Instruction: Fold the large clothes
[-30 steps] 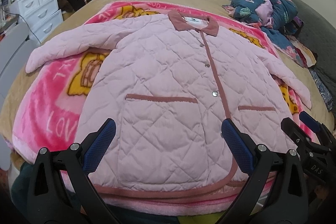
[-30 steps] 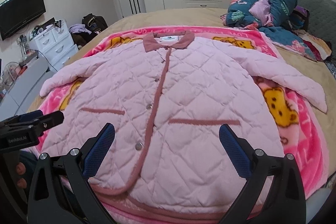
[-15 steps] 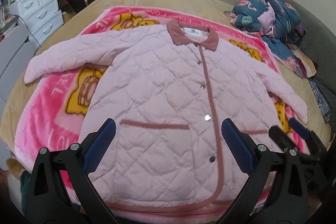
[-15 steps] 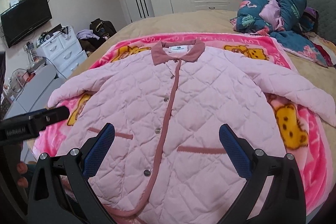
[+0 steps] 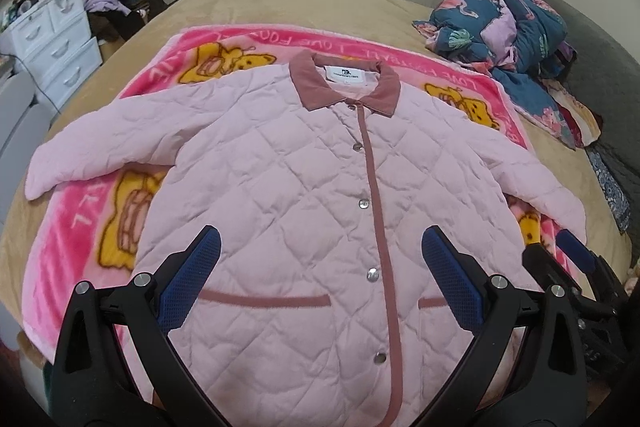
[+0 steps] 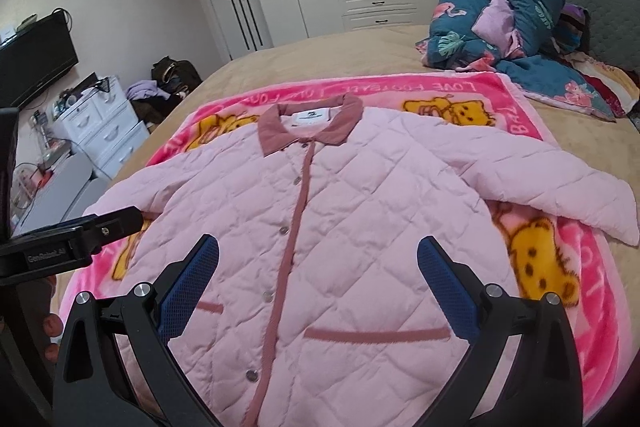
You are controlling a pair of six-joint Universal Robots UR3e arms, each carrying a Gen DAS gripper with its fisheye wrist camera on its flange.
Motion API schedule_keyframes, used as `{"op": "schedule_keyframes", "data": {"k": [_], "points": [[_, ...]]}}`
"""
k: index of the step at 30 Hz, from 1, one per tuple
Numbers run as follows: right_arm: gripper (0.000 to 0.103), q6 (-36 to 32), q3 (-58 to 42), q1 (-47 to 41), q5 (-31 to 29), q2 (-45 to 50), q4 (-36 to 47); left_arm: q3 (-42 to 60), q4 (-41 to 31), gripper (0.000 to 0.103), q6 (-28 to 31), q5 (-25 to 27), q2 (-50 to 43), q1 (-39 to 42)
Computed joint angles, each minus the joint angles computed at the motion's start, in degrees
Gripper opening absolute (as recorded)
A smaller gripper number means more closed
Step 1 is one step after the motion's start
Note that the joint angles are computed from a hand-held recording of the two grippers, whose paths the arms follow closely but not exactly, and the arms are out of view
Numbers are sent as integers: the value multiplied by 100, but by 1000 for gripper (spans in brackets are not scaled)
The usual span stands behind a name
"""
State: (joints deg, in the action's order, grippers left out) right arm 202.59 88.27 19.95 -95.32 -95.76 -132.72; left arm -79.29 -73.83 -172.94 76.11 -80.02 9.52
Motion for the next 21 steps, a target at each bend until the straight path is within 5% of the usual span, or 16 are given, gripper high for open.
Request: {"op": "schedule_keyframes", "data": {"k": [21], "points": [[99,68,325,-1951,287,-79,38,3397,-196,94,-366,509,-3096,-973]]}}
